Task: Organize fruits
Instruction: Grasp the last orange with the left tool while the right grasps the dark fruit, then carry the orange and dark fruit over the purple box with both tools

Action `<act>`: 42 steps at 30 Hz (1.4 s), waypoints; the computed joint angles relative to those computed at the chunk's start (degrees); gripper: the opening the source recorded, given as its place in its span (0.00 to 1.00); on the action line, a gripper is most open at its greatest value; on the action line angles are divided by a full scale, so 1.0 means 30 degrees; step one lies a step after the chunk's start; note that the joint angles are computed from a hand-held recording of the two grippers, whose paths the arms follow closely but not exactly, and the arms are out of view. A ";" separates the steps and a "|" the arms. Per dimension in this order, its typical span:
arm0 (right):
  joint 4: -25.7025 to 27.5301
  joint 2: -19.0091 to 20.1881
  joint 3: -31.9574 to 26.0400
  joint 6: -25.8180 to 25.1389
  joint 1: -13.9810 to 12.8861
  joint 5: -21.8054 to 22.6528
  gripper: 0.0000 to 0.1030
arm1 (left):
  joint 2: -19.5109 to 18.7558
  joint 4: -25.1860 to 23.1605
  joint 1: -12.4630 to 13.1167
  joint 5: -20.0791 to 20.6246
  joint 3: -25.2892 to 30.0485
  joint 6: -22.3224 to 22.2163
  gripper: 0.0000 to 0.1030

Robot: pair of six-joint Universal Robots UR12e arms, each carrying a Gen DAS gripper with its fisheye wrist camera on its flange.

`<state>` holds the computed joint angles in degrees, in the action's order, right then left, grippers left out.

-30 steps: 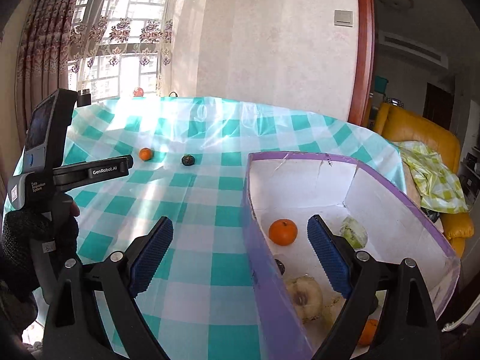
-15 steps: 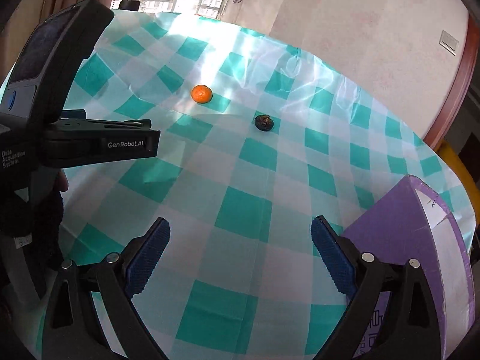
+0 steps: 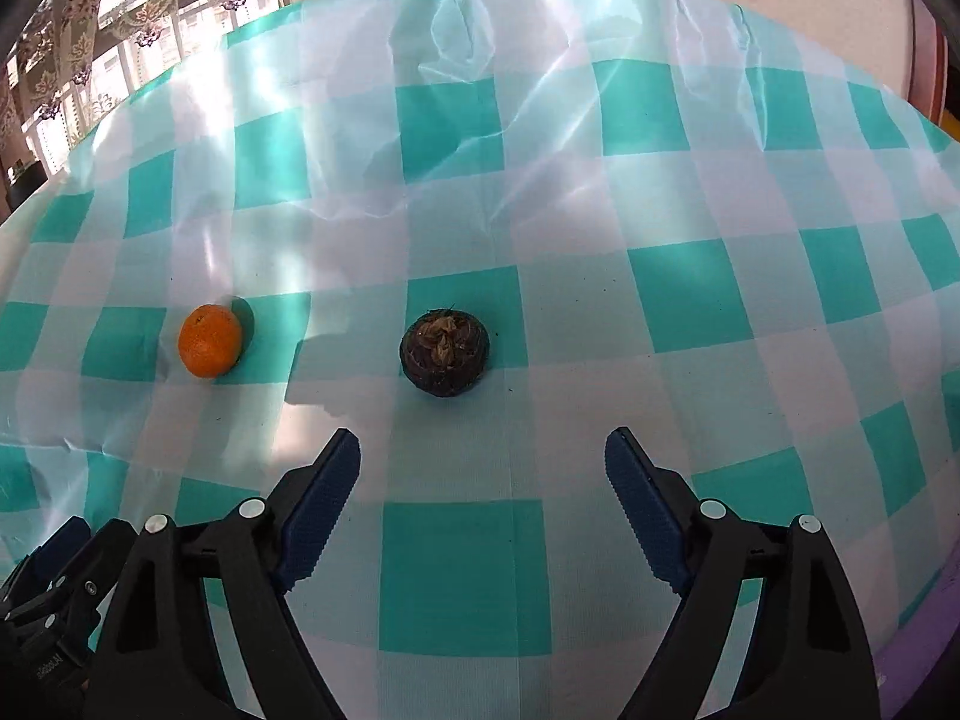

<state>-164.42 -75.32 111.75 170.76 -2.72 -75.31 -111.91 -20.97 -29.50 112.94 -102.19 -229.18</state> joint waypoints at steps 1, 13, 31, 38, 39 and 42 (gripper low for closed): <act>-0.0009 0.0230 -0.0278 -0.0102 0.0124 -0.0106 0.73 | -0.0119 -0.0167 0.0080 -0.0094 0.0203 0.0213 0.98; 0.0370 0.1006 -0.1217 0.1056 0.0089 0.0959 0.35 | -0.2030 -0.1780 0.0332 0.1164 0.3307 0.3681 0.98; 0.0161 0.1313 -0.1181 0.3228 -0.1153 0.5095 0.35 | -0.2957 -0.1877 0.1109 0.0260 0.4827 0.3525 0.38; -0.0005 0.1257 -0.0984 0.3428 -0.1338 0.5352 0.35 | -0.2636 -0.1079 0.1025 0.0611 0.4336 0.3150 0.38; -0.0008 0.1266 -0.0981 0.3453 -0.1362 0.5446 0.35 | -0.2626 -0.1216 0.0995 0.0778 0.4362 0.3066 0.38; -0.0088 0.1254 -0.0923 0.3591 -0.1461 0.5603 0.35 | -0.2594 -0.2107 0.0498 0.2167 0.4563 0.2461 0.38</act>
<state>-164.68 -71.56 108.98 181.53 -7.10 -58.51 -119.69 -27.29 -28.01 119.44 -88.50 -221.80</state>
